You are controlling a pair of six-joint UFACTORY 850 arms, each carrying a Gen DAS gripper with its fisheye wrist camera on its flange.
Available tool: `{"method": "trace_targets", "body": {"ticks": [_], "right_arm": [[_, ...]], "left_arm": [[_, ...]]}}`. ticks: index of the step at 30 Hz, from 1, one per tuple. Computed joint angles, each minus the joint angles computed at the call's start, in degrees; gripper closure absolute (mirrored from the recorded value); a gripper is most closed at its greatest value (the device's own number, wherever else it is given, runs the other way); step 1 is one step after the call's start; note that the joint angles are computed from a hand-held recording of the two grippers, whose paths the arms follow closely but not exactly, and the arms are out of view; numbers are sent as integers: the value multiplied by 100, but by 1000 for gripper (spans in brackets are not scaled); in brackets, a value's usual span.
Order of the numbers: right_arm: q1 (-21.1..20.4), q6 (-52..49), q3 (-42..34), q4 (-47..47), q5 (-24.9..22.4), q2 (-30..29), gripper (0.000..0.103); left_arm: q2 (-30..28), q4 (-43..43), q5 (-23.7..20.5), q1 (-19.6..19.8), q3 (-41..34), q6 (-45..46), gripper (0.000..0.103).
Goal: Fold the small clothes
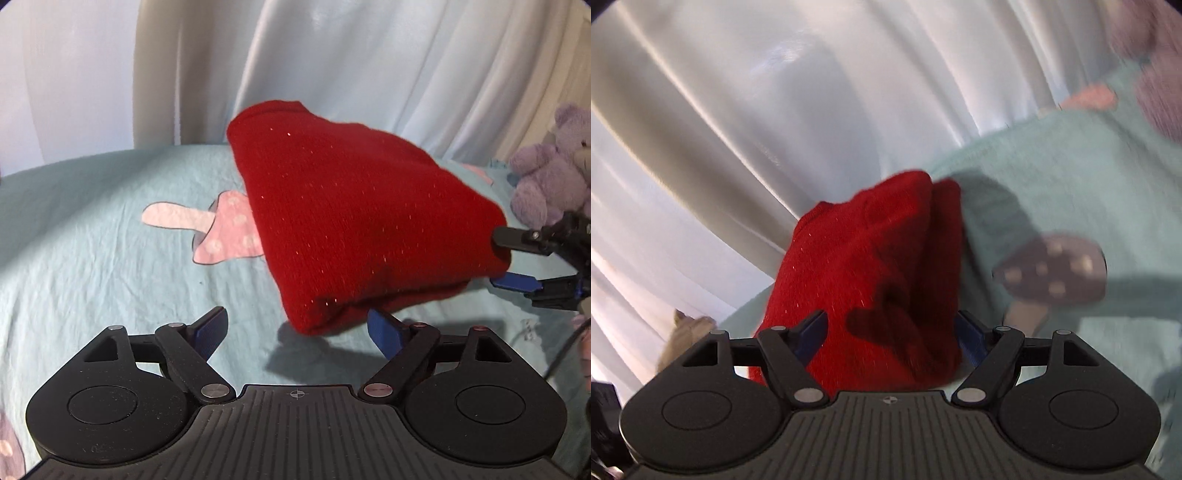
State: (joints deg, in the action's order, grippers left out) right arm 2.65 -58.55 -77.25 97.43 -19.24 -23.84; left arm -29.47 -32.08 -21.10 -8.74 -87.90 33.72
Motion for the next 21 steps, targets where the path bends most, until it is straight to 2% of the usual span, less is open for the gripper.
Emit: {"method": "trace_targets", "body": {"ticks": [2, 5, 6, 8, 9, 10, 11, 12, 13, 14, 15, 16, 18, 19, 20, 21], "right_arm": [[-161, 222, 245, 534, -780, -71, 27], [-196, 73, 324, 1390, -1346, -263, 27], [-178, 13, 310, 1609, -1412, -307, 28], [-145, -479, 255, 2212, -1582, -404, 30], [-107, -515, 209, 2255, -1456, -409, 36], [-83, -470, 109, 2200, -1309, -464, 57], [-80, -401, 28, 2104, -1255, -506, 70], [-65, -381, -23, 2025, -1139, -509, 78], [-41, -601, -39, 2018, -993, -439, 80], [-3, -1060, -26, 2142, -855, -345, 81], [32, -1624, 45, 2230, -675, -181, 82], [55, -1948, 59, 2214, -530, -100, 83], [66, -1876, -72, 1574, -210, -206, 82], [57, -1480, -138, 975, -29, -311, 69], [9, -930, -183, 375, -88, -383, 59], [-76, -524, -189, -96, -250, -378, 45]], "left_arm": [[-82, 811, 285, -165, -9, -753, 19], [-291, 2041, 503, -348, -191, -2111, 24], [-325, 2221, 499, -370, -218, -2346, 25], [-388, 1871, 343, -331, -319, -2176, 31], [-399, 1461, 265, -286, -354, -1846, 38], [-414, 982, 144, -223, -395, -1473, 42], [-423, 608, 4, -170, -434, -1200, 50], [-426, 252, -138, -108, -468, -941, 56], [-426, 108, -214, -72, -486, -861, 57], [-410, 167, -217, -54, -479, -945, 57], [-406, 215, -228, -29, -480, -990, 52], [-414, 174, -340, 18, -508, -986, 48], [-448, -34, -704, 148, -616, -900, 33], [-423, -214, -844, 229, -628, -782, 32], [-385, -473, -940, 306, -614, -551, 29], [-343, -920, -1056, 428, -610, -135, 21]]}}
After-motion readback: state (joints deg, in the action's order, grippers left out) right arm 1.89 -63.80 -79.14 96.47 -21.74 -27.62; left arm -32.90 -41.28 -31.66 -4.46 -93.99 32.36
